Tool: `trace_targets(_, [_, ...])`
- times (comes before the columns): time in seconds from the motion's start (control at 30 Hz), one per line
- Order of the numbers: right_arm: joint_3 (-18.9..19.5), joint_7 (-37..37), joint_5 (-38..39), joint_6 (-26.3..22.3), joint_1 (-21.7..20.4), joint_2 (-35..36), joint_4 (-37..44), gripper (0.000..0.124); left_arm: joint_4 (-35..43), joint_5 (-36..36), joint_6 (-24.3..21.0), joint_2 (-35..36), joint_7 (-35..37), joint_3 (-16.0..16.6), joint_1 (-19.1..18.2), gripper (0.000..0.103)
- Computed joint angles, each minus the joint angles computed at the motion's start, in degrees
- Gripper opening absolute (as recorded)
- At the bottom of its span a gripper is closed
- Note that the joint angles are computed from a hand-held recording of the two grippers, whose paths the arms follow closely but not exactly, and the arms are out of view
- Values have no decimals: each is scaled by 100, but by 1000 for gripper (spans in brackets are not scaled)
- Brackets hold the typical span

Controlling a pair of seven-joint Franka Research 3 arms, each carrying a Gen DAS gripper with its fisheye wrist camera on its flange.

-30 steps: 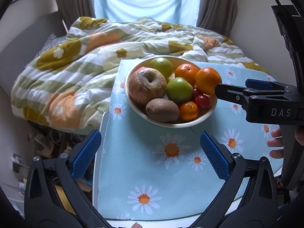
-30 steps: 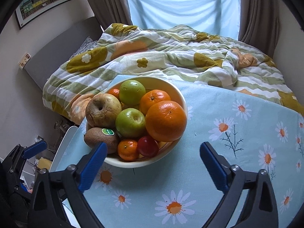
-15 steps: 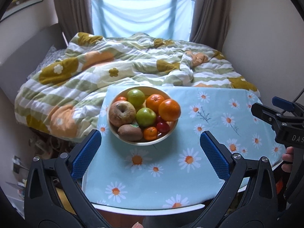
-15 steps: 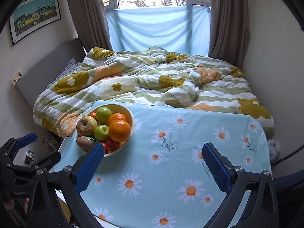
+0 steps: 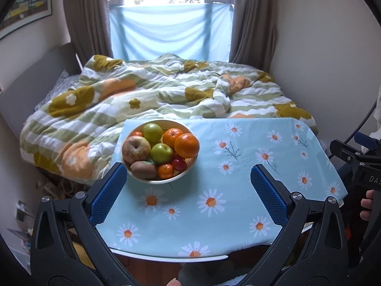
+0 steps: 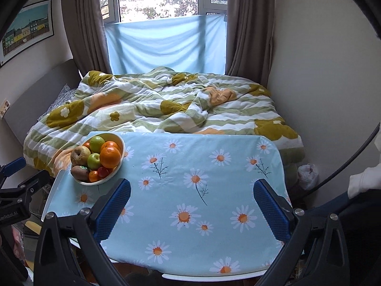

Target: Organize fruits

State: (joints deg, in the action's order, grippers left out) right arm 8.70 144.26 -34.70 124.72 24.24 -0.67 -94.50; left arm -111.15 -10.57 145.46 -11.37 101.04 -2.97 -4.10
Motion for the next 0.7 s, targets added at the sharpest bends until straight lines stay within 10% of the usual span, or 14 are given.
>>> trace_targets(0.7, [112, 174, -72, 28, -115, -244, -252, 103, -25, 15, 96, -50, 31, 7, -37, 103])
